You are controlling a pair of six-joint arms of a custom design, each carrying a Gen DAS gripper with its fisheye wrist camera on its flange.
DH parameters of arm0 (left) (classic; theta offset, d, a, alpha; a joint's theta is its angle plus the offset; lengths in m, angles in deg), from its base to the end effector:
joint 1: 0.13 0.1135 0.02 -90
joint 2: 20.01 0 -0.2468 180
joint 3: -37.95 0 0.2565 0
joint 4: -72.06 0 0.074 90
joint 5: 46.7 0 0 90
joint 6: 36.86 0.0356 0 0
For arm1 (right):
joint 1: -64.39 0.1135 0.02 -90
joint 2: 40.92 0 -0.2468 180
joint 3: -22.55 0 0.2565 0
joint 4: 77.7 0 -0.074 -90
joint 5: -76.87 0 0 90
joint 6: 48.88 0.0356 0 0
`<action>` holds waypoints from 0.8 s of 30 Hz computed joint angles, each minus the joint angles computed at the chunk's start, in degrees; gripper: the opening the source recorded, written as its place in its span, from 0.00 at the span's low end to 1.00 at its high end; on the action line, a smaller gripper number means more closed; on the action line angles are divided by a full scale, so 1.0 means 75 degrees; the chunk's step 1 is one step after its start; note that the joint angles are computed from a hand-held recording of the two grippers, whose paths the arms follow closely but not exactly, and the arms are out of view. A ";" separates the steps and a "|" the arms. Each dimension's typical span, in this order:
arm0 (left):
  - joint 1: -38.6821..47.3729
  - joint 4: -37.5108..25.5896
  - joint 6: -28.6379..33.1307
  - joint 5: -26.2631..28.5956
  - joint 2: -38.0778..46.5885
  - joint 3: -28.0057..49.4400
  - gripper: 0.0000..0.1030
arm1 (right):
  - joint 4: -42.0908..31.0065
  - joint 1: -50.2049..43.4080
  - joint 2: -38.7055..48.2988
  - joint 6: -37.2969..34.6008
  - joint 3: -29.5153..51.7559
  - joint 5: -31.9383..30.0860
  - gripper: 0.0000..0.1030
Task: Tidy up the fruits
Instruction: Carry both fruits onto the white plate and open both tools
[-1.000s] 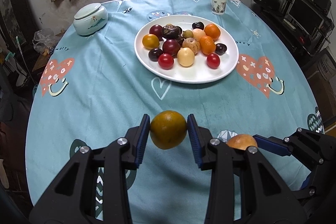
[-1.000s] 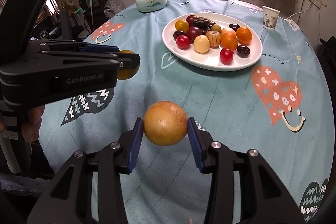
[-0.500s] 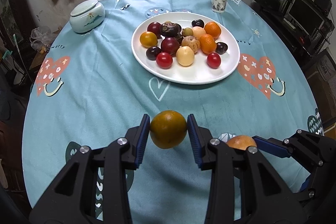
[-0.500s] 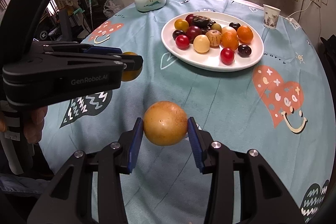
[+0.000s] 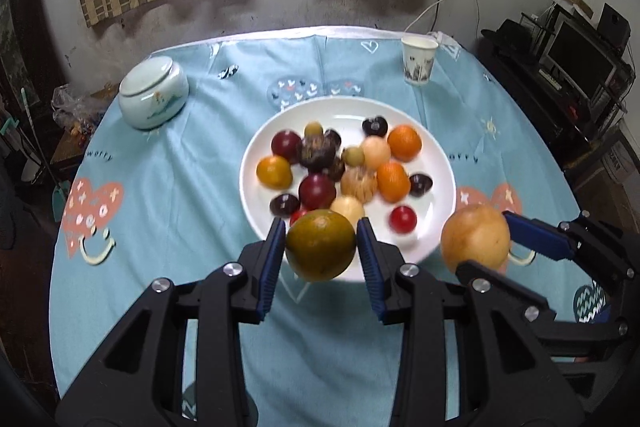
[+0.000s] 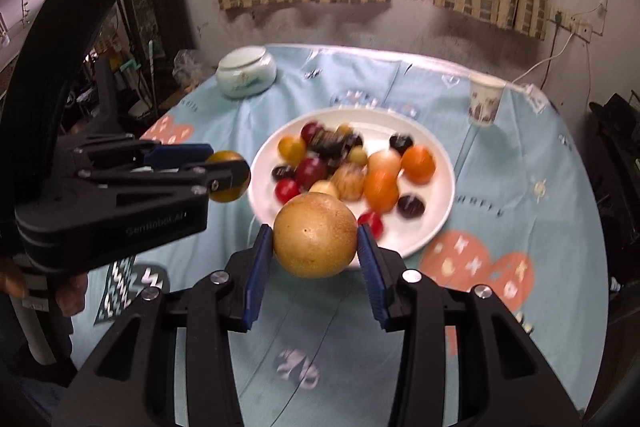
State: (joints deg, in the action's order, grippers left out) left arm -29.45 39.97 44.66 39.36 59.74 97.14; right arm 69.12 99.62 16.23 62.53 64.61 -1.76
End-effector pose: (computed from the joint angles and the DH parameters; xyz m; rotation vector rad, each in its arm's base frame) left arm 0.2477 -0.1363 0.1792 0.4230 2.4608 -0.1921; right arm 0.1725 0.1133 0.1728 -0.1985 2.3952 0.2238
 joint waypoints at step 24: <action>0.0268 0.0315 0.0370 0.0092 0.2543 0.2041 0.36 | 0.1719 -0.2322 0.3042 -0.1442 0.1388 -0.1473 0.42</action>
State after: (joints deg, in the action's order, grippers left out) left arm -27.44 42.33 47.44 40.05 78.82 112.45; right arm 82.01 82.21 39.04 51.72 75.02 -12.81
